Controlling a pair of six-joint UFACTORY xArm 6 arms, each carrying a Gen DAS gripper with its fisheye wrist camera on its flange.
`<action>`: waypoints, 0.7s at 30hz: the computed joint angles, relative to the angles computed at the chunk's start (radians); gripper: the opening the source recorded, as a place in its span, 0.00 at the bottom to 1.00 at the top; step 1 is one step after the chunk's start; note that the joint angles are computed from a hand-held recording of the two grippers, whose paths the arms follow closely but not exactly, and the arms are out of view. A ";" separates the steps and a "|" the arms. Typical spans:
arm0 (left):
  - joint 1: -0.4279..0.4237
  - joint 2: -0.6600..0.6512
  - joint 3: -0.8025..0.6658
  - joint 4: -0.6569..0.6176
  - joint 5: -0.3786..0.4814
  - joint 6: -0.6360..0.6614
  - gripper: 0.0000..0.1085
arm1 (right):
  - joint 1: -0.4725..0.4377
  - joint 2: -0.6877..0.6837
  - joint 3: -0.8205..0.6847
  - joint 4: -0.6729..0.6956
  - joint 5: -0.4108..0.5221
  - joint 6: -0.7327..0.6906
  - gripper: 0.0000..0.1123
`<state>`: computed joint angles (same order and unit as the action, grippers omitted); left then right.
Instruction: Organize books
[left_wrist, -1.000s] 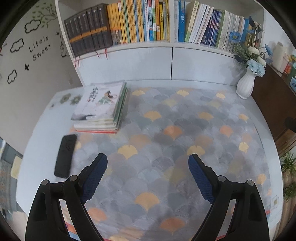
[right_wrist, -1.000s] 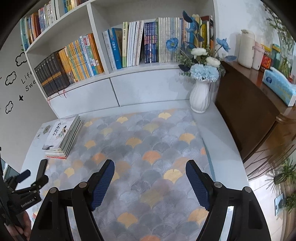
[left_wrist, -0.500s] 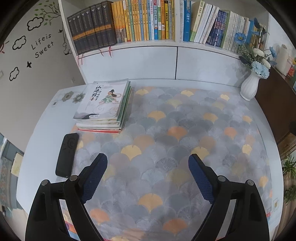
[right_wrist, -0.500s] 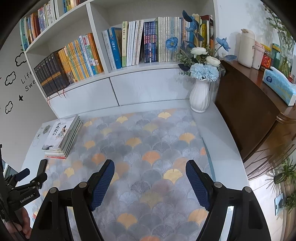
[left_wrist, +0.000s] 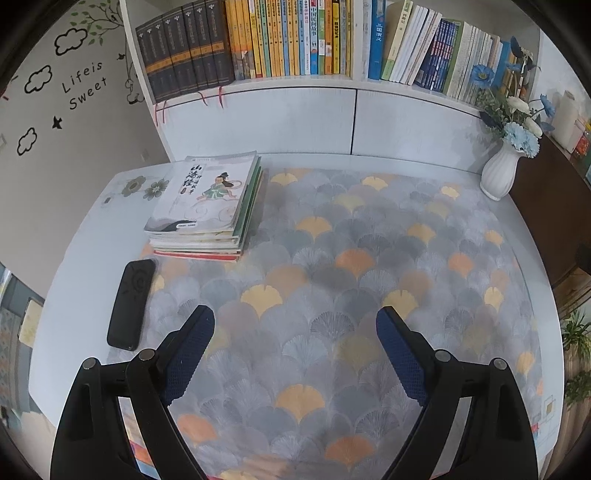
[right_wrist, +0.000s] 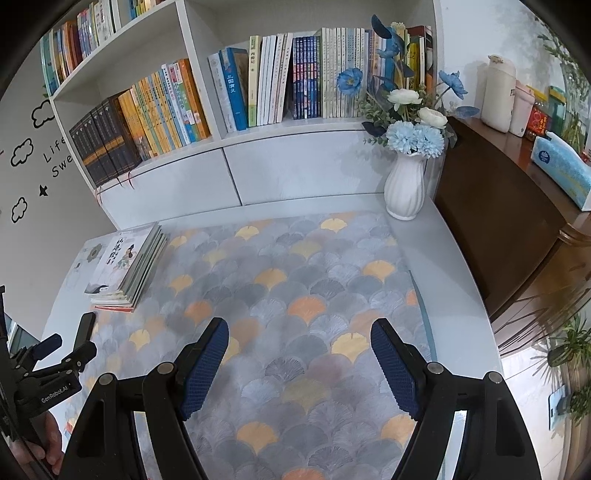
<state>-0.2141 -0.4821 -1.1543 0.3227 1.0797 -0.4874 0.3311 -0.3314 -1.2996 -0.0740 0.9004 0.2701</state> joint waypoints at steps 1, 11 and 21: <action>0.000 -0.001 0.002 -0.001 0.000 -0.002 0.82 | 0.001 0.000 0.000 -0.001 0.000 0.000 0.69; -0.003 -0.001 0.003 -0.004 0.003 -0.006 0.82 | 0.002 0.003 -0.002 0.000 0.004 0.002 0.69; 0.028 -0.009 0.012 -0.084 -0.012 0.015 0.81 | 0.013 0.003 0.002 -0.004 0.005 0.008 0.69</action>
